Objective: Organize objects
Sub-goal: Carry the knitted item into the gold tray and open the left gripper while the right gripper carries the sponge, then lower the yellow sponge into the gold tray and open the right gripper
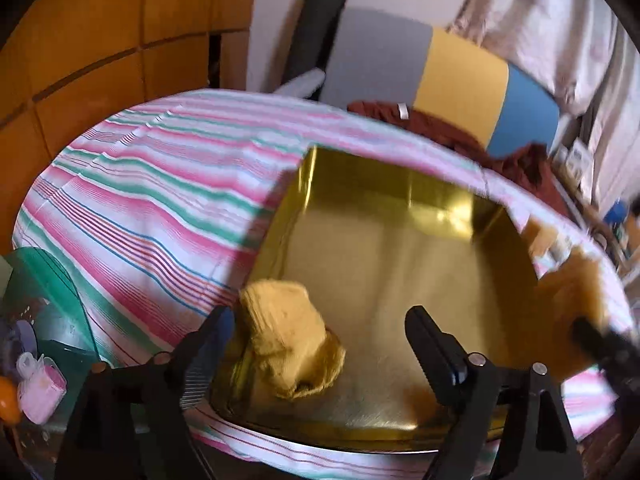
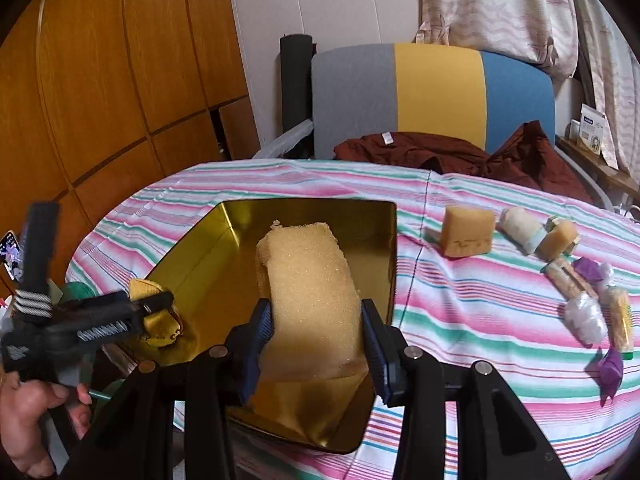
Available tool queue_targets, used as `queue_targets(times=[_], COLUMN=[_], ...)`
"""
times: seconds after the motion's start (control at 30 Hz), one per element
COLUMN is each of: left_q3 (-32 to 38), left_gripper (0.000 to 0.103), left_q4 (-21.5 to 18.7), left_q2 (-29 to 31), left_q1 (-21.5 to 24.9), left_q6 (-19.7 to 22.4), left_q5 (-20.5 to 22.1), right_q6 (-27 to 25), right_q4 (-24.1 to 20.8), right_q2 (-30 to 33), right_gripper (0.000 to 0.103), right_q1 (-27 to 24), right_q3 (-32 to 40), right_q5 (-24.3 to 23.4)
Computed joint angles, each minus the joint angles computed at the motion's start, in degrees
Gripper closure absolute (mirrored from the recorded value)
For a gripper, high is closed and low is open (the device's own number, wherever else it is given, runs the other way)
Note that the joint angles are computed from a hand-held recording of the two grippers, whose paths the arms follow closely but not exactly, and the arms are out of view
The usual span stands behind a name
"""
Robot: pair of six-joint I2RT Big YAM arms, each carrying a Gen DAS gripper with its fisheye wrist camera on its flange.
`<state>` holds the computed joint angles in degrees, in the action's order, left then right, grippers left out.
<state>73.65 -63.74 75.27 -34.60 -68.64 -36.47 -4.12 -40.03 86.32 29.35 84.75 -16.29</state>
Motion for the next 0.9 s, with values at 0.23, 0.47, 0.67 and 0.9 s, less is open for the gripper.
queue_targets(times=[0.23,0.47,0.67,0.9], left_q3=[-1.6,-3.8,-3.8,-3.3], left_gripper=[0.0,0.0,0.0,0.0], left_q4=[-1.6,-5.6,-5.8,-6.0], left_q2=[-5.3,-8.3,-8.0,-7.5], left_q1=[-1.7,-1.1,-0.5,-1.4], left_q6=[-10.3,-20.9,-21.2,-21.1], left_q5=[-10.9,-13.9,-12.7,-12.8], right_q6=[-1.2,-3.0,-4.7,-2.8], right_q4=[-3.1,-5.3,-6.5,-10.0], right_q2=[1.9,3.2,4.5,7.8], right_gripper=[0.059,0.059,0.059,0.056], right_q1=[1.5,3.8,6.4,7.9], right_q3=[1.3,2.0,3.0,6.3], right_q5=[1.2,0.9,1.4,-2.2])
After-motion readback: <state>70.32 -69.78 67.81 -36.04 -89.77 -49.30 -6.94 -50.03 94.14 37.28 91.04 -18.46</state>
